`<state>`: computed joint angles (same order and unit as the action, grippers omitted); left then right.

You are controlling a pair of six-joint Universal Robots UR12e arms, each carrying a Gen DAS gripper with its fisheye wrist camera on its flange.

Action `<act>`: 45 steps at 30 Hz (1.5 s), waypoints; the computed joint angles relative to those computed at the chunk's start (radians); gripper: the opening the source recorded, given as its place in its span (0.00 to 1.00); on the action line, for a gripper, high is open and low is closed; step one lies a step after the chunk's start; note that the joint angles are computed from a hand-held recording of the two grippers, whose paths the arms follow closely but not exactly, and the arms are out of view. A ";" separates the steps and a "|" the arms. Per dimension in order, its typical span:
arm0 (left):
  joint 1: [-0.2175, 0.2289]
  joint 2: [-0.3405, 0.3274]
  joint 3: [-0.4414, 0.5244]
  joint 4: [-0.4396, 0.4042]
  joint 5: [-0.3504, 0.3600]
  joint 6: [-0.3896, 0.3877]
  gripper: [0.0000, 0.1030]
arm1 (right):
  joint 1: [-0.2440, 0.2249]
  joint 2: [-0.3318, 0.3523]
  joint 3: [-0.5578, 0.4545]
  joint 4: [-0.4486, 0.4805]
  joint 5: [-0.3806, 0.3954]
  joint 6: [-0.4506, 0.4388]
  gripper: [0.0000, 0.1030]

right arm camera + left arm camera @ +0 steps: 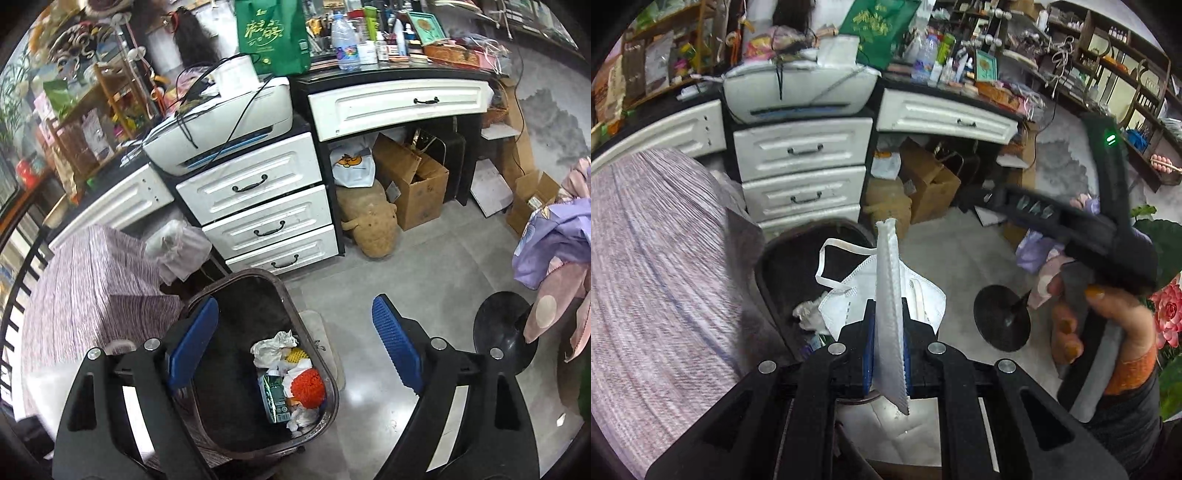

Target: Collect trash

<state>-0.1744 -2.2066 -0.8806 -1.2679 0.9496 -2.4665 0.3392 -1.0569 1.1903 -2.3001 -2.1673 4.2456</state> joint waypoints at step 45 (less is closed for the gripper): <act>0.109 0.169 -0.348 0.774 0.099 -0.355 0.95 | 0.150 0.168 -0.256 -0.222 -0.310 -0.399 0.95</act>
<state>-0.0653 -2.0376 -1.2286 -0.4943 1.0490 -2.8212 0.4897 -0.8893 0.9346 -2.5221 -2.4776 3.8470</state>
